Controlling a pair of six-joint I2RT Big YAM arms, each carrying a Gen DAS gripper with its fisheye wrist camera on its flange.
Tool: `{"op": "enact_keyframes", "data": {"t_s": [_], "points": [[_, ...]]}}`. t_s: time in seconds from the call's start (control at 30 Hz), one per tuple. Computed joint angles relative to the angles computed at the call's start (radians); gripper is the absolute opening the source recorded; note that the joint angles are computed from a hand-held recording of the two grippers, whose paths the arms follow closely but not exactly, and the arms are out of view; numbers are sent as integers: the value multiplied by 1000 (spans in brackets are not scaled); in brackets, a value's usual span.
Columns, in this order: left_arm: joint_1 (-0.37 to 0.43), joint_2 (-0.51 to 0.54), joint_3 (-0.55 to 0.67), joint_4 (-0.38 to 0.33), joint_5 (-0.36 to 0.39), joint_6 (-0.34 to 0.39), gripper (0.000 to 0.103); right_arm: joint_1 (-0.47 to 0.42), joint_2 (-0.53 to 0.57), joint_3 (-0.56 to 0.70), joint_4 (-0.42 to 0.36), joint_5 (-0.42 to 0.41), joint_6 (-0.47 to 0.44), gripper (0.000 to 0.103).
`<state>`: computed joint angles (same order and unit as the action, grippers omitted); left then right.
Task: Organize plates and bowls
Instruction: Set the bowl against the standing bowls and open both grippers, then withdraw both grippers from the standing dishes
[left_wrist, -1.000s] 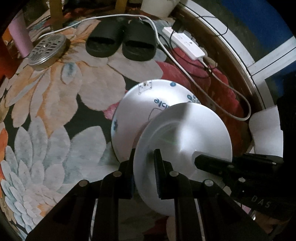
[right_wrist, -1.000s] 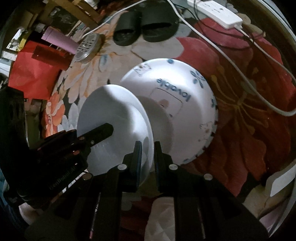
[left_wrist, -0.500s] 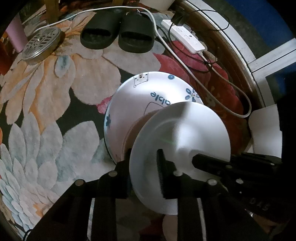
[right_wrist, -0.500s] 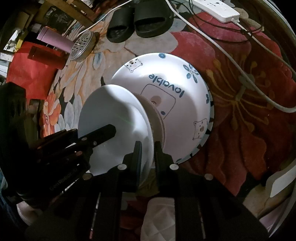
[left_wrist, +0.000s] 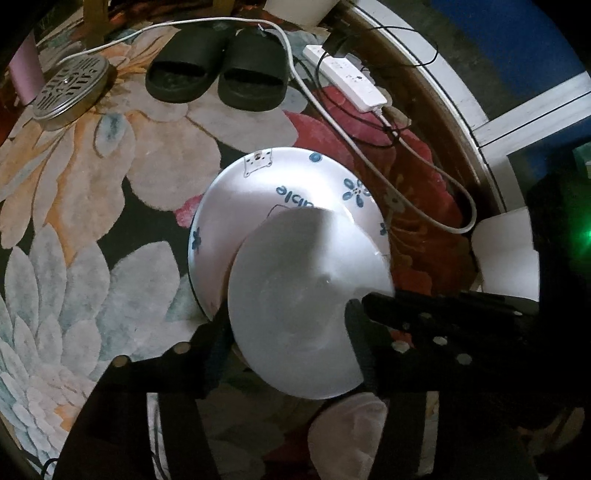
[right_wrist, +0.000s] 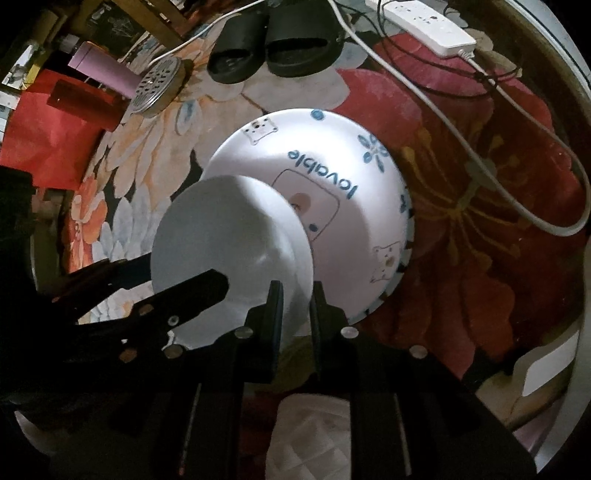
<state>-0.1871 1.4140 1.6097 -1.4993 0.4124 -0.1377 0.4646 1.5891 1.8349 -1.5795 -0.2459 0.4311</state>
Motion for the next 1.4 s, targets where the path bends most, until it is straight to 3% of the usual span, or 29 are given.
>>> {"op": "enact_keyframes", "data": {"t_s": [0.07,0.2,0.43,0.47,0.5,0.53,0.6,0.83,1.1,1.27,1.4], "points": [[3,-6,1,7,11,-1,72,-6,-3,-5,3,-2,10,16],[9,-20,3,23,-19,-10,100,-11,-3,3,-4,4,21,16],[20,-36,-6,28,-88,-20,102,-5,-10,5,13,25,11,18],[21,-36,-9,26,-101,-20,102,-3,-10,5,15,28,8,21],[22,-36,-11,27,-109,-21,102,-1,-12,3,17,33,7,36],[24,-39,-15,31,-118,-22,102,-1,-15,-1,23,35,11,56],[29,-45,-22,38,-129,-27,102,-1,-26,-14,38,60,26,74],[40,-46,-23,29,-165,-23,102,-5,-43,-27,69,113,54,99],[61,-69,-37,43,-158,-72,102,-1,-57,-41,105,100,93,101],[65,-63,-28,8,-230,-129,102,11,-59,-37,111,115,100,101],[68,-70,-37,4,-236,-113,102,20,-68,-43,119,138,106,100]]}}
